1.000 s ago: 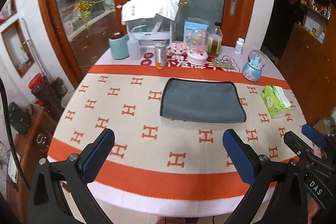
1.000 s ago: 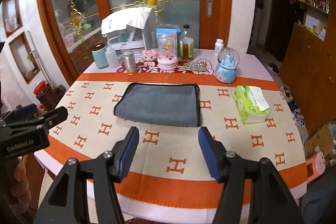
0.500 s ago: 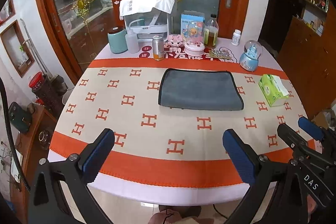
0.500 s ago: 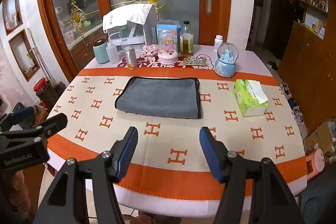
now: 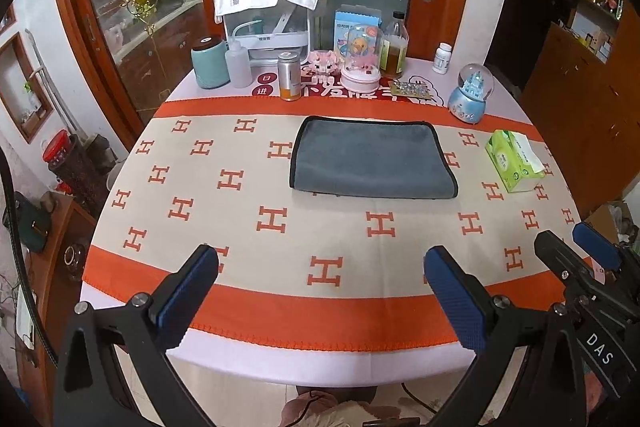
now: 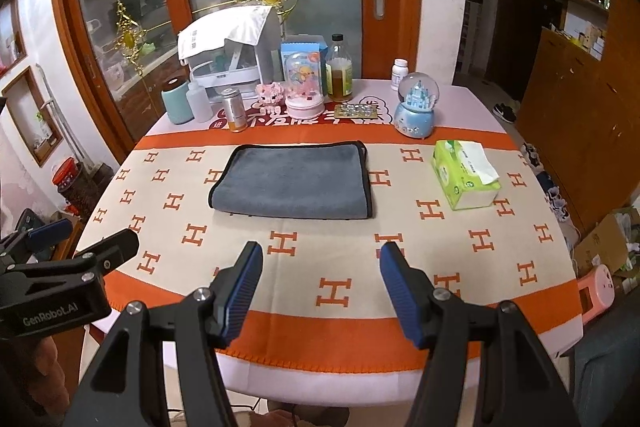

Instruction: Fold towel

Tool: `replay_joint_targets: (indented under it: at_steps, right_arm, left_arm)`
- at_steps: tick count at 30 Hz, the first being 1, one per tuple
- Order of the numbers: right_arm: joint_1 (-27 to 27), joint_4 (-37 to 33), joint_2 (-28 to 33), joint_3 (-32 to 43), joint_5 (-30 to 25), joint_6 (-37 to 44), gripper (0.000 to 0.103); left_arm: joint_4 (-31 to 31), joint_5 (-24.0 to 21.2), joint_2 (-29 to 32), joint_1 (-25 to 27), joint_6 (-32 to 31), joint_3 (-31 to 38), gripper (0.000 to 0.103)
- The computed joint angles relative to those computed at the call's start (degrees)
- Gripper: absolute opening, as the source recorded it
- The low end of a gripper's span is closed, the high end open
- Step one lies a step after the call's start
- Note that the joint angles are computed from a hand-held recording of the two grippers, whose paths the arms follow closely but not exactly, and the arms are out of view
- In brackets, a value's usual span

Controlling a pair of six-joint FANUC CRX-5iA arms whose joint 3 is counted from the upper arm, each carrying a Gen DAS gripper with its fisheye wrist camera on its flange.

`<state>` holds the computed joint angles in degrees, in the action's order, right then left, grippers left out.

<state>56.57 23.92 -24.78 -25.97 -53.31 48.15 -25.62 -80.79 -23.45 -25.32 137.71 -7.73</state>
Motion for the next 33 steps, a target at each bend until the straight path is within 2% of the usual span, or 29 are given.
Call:
replay_joint_targets:
  at_steps: [12,33]
  right_arm:
    - [-0.74,-1.88,1.75,1.39,-0.09,1.57,0.061]
    - [-1.54,-2.17,5.52,3.8,-0.01,2.45,0.061]
  left_arm:
    - [-1.1,0.44,1.11,-0.22,-0.08,0.75,0.102]
    - [2.48,3.77,2.56,4.75,-5.29,0.26,0.102]
